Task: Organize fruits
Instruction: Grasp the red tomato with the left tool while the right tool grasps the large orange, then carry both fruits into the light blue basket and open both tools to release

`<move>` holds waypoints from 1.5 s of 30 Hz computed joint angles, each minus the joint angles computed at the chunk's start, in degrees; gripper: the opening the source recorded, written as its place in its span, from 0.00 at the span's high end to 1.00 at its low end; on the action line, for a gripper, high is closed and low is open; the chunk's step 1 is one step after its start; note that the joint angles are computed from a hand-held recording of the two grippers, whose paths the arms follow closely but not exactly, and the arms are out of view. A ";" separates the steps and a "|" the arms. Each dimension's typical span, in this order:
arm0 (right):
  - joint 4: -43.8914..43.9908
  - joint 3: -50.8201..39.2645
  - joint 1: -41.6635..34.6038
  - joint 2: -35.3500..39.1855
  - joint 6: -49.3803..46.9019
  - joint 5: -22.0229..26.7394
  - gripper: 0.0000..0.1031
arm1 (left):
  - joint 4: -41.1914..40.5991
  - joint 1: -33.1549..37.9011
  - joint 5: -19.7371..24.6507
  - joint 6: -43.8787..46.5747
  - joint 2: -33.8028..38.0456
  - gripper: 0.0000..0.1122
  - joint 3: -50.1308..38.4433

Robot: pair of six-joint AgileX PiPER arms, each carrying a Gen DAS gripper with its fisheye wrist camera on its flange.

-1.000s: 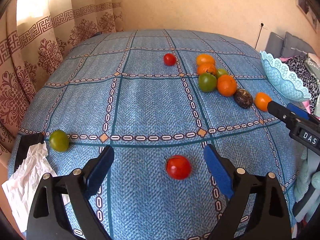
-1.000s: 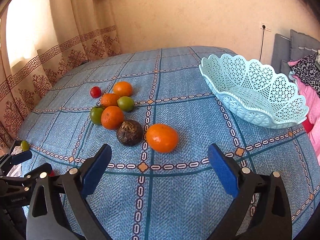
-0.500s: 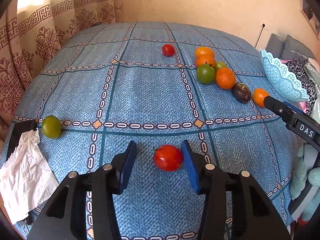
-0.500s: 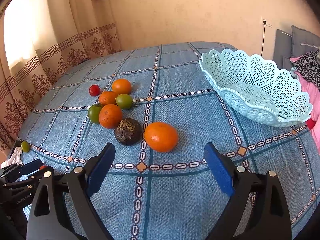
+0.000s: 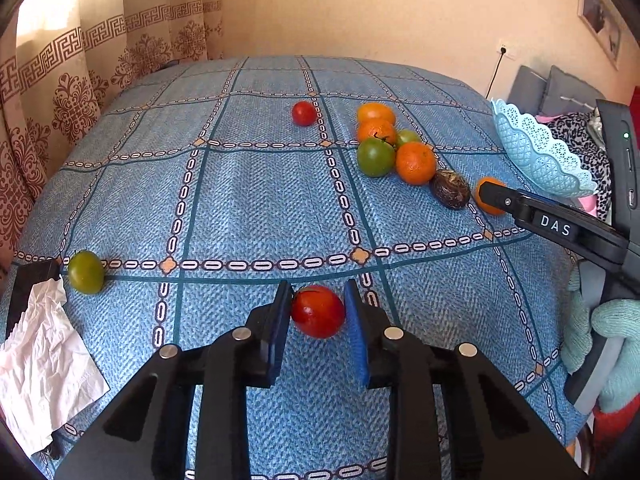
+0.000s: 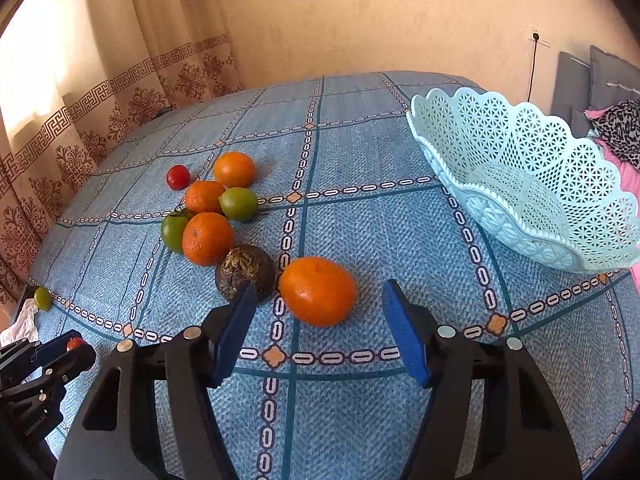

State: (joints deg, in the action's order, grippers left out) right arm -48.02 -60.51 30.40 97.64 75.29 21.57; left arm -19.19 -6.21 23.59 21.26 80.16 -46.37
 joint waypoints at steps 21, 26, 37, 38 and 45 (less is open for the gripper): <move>-2.56 3.79 -0.70 -4.51 2.34 -3.63 0.59 | 5.38 -3.76 -0.86 -6.75 1.19 0.76 -5.48; -7.40 5.61 -1.24 -9.21 7.02 -2.81 0.59 | 8.58 -6.82 -0.93 -10.47 2.56 0.76 -8.95; -10.20 10.10 -9.11 -18.02 9.37 -0.92 0.59 | 9.17 -15.59 1.26 -12.66 8.99 0.76 -19.97; -9.90 10.41 -10.25 -18.35 9.01 -0.93 0.59 | 8.89 -16.37 1.51 -12.54 9.83 0.76 -21.25; -7.18 11.74 -17.31 -18.49 5.46 -1.66 0.59 | 7.30 -21.33 4.87 -12.06 16.78 0.76 -31.27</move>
